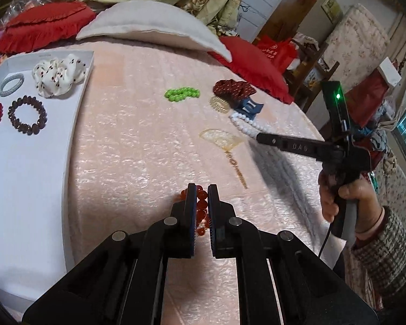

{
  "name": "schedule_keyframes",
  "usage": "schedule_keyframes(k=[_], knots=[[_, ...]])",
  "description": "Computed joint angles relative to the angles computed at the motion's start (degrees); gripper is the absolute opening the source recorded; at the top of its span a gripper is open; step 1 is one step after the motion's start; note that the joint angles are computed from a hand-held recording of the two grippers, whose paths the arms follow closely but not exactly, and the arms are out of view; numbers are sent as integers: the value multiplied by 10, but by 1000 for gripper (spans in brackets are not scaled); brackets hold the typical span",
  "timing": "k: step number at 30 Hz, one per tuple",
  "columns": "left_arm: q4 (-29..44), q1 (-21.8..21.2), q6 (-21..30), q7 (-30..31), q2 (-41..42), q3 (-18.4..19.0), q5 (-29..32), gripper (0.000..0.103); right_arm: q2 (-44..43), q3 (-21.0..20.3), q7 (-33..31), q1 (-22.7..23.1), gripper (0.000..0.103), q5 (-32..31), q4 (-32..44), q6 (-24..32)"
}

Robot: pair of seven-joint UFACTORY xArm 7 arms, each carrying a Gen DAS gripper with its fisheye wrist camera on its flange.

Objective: Organize jewelry
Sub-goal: 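Grasp the long red bead strand with the left tool while the right tool grasps the white pearl strand, then carry the red bead strand and white pearl strand into the white tray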

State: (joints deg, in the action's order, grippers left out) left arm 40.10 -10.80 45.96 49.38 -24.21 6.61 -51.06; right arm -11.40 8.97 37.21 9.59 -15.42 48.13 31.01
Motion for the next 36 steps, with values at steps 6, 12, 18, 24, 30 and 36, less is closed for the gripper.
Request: schedule_keyframes(k=[6,12,18,24,30,36], knots=[[1,-1,-24,-8,21,-13,16,6,52,-6,-20,0,30,-17,43,8],[11,3,-18,-22,55,-19,34,6,106,-17,-18,12,30,-50,86,4],[18,11,-6,-18,68,-21,22,6,115,-24,-21,24,8,-38,95,-6],[9,11,-12,-2,47,-20,4,6,72,-26,-29,24,8,29,44,-52],[14,15,5,18,16,5,-26,6,-5,-20,-42,25,8,92,-2,-84],[29,34,26,20,9,29,-45,6,-64,-9,-48,31,8,128,-17,-92]])
